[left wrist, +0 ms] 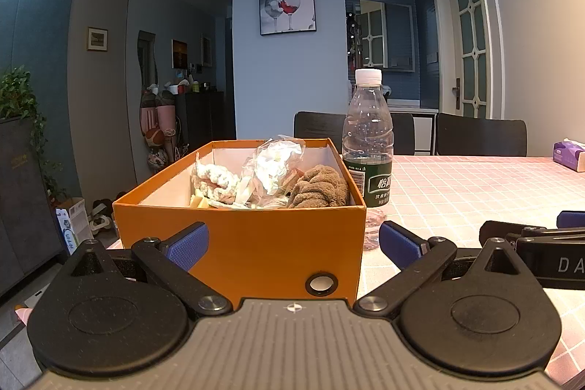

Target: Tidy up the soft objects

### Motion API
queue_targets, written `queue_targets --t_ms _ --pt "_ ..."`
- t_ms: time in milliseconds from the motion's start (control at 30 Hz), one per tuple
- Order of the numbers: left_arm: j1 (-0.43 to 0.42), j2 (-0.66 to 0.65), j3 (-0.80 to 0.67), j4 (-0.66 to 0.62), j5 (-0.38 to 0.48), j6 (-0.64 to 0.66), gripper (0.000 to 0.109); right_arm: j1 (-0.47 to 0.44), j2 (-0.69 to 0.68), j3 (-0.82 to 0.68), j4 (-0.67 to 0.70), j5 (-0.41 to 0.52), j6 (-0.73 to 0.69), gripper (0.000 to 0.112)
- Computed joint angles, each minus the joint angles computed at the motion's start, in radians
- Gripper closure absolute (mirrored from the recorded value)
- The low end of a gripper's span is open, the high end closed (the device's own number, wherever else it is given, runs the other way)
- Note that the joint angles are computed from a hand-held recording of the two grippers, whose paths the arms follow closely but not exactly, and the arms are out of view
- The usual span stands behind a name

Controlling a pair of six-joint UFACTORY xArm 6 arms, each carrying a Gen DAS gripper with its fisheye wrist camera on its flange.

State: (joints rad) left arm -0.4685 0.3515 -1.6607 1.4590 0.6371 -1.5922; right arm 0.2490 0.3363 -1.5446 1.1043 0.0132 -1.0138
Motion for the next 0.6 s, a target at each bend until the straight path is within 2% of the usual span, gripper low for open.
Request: queue_targets --t_ms 600 --pt "0.002 -0.005 0.007 -0.005 0.0 -0.001 0.006 0.0 0.002 -0.002 0.02 -0.003 -0.011 0.012"
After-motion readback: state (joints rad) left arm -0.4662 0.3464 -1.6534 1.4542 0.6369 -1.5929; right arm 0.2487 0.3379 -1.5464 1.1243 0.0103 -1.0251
